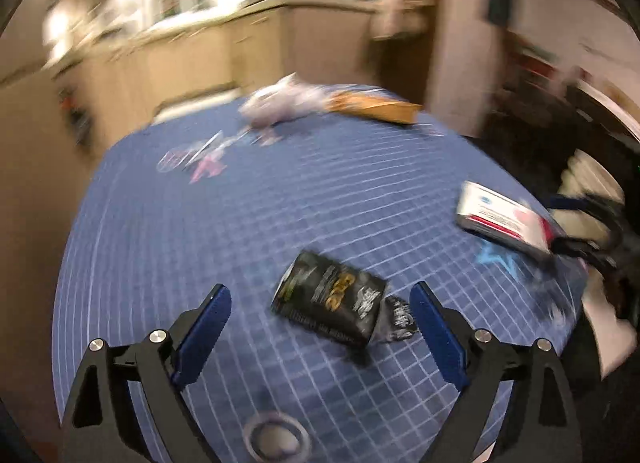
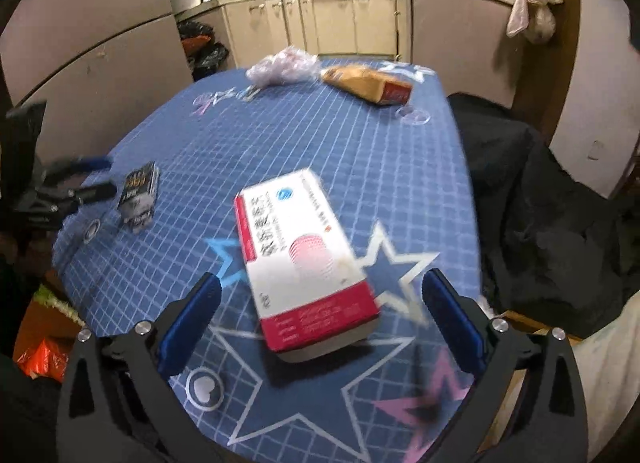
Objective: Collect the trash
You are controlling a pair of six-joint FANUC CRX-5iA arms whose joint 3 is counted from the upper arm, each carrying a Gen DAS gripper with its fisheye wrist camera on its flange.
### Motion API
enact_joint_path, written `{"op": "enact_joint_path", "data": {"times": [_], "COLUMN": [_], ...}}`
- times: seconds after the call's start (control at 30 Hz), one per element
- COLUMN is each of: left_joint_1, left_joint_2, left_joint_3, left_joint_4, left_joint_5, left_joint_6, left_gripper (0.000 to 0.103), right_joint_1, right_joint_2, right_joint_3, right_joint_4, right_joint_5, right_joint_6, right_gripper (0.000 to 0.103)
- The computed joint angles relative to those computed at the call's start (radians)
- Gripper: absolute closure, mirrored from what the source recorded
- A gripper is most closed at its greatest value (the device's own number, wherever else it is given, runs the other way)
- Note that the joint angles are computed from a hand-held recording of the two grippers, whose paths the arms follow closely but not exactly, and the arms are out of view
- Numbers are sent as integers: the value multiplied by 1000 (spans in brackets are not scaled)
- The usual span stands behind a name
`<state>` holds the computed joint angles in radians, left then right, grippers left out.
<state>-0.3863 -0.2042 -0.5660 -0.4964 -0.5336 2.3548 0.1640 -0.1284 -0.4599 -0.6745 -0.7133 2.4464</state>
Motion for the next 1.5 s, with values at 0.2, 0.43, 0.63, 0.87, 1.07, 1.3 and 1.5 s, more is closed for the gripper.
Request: {"op": "enact_joint_path", "data": {"times": [0.2, 0.43, 0.63, 0.87, 1.07, 1.3, 1.5], "left_joint_1": [-150, -205, -270, -323, -377, -445, -505], "left_joint_2": [170, 276, 305, 316, 312, 344, 405], "left_joint_3": [184, 275, 308, 315, 346, 443, 564], "left_joint_4": [-136, -225, -293, -334, -378, -448, -502], "left_joint_5": [-271, -395, -482, -520, -561, -612, -633], "left_joint_6": [469, 682, 764, 761, 739, 689, 614], "left_gripper": [12, 21, 44, 52, 57, 57, 57], "right_joint_1": [30, 73, 110, 47, -39, -129, -253], "right_joint_2": [46, 116, 77, 50, 15, -89, -152], "right_joint_3": [45, 72, 19, 7, 22, -1, -10], "right_joint_4": [12, 64, 91, -16, -113, -151, -176], "right_joint_5": [17, -42, 38, 6, -45, -54, -74], "right_joint_6": [-13, -5, 11, 34, 58, 66, 82], "right_gripper": [6, 10, 37, 39, 39, 39, 39]}}
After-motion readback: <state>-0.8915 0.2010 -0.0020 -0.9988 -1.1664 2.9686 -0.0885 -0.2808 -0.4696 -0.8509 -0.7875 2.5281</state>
